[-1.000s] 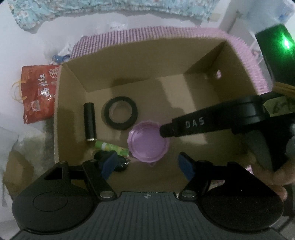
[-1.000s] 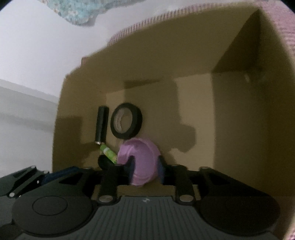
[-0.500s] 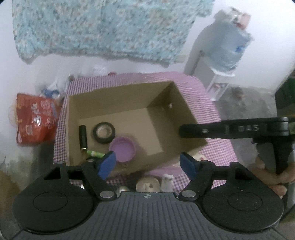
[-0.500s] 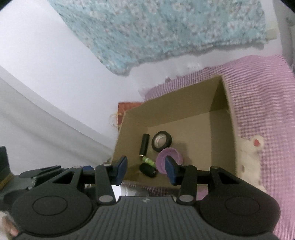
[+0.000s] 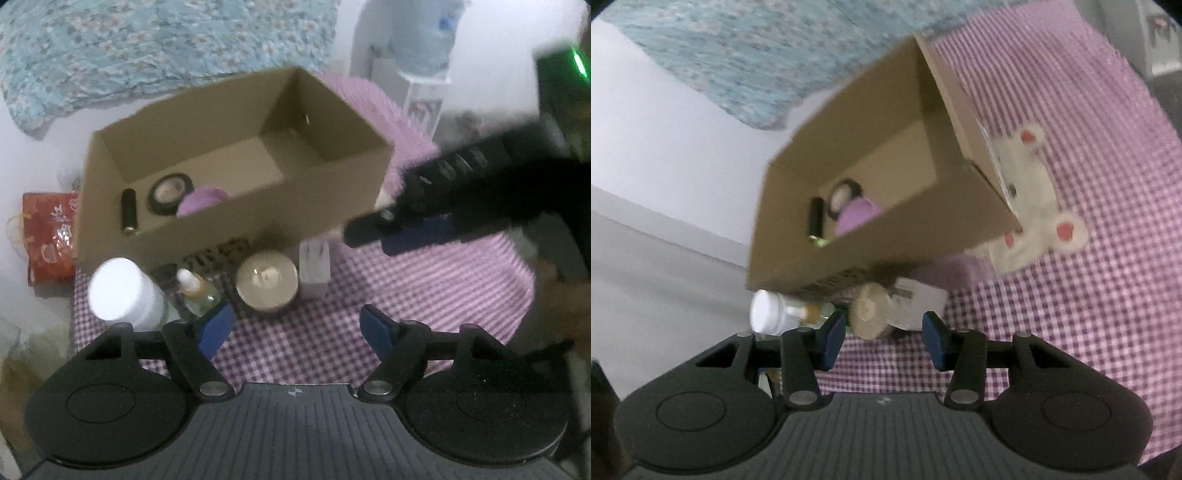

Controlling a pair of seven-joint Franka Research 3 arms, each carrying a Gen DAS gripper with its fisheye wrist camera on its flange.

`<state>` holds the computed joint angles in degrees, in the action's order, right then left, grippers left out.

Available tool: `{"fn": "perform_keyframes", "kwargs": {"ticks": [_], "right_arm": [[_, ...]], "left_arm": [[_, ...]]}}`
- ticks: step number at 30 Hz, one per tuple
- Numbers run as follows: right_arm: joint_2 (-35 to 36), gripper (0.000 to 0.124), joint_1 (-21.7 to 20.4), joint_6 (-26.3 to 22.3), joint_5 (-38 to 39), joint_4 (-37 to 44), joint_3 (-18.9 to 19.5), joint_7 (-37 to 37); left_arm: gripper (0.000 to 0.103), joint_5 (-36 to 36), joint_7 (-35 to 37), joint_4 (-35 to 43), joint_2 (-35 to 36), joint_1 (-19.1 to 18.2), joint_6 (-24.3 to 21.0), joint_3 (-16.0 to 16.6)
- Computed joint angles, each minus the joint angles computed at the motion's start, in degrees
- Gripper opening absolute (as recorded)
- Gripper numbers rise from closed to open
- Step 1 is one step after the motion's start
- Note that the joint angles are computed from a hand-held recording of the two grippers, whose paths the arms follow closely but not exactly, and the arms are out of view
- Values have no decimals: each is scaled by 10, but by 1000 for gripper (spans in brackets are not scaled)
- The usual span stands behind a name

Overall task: Organize rigid objects
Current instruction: 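Grasp the white charger plug on the table with the right gripper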

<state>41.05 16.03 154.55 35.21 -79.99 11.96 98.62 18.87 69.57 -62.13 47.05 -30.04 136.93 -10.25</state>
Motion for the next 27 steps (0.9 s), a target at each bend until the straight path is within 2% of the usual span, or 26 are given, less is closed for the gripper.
{"fn": "perform_keyframes", "kwargs": {"ticks": [4,8,13,15,18,22,27], "right_arm": [[36,49,16,-34,-25,47,-18,40],[98,49,29,-82,-60,140,-34,85],[172,49,39,-140,-103,258,-45,124],[195,49,42,-161,-116,295,-47,135],[218,48,45,-184,-132,333,-48,145],[249,47,47,-212,-143,385,-46,156],[251,43,44,-215,-146,391,-43,150]], "left_arm": [[69,30,-8,4,21,-19,21,18],[61,56,-5,25,46,-31,37,31],[52,49,11,49,70,-30,43,23],[43,37,14,63,81,-27,38,20],[40,16,21,73,91,-19,40,10],[38,5,24,91,104,-23,39,13],[38,2,13,109,116,-31,33,22]]}}
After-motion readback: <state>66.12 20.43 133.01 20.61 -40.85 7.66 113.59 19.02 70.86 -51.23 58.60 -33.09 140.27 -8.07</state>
